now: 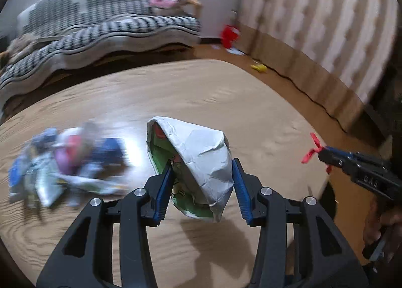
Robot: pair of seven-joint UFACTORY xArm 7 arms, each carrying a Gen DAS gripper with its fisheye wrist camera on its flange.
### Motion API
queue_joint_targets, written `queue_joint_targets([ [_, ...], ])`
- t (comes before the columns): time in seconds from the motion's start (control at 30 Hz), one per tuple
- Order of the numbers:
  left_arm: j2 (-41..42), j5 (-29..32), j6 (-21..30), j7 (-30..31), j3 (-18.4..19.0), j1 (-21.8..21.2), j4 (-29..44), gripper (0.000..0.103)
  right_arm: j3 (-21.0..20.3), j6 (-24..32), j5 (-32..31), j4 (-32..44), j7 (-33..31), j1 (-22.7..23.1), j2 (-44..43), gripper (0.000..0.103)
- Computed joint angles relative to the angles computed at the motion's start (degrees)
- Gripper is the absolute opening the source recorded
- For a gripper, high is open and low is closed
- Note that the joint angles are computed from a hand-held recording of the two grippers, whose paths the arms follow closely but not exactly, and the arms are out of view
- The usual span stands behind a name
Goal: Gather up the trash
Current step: 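Carry the paper bag and red ribbon over the black bin and open both tools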
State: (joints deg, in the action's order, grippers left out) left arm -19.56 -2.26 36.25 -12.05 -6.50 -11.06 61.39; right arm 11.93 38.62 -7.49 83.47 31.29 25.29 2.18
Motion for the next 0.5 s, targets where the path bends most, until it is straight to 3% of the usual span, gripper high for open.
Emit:
queue_joint_targets([
  [0.23, 9.4, 0.22, -1.88, -0.21, -5.69, -6.79, 7.36, 0.045, -2.63, -2.3, 2.36, -18.22, 2.36, -6.35, -15.41, 0.012],
  [0.5, 21.07, 0.55, -2.53, 3.04, -8.63, -14.99, 15.6, 0.045, -5.14, -1.64, 5.08, -33.48, 3.12, -14.26, -28.75, 0.012],
])
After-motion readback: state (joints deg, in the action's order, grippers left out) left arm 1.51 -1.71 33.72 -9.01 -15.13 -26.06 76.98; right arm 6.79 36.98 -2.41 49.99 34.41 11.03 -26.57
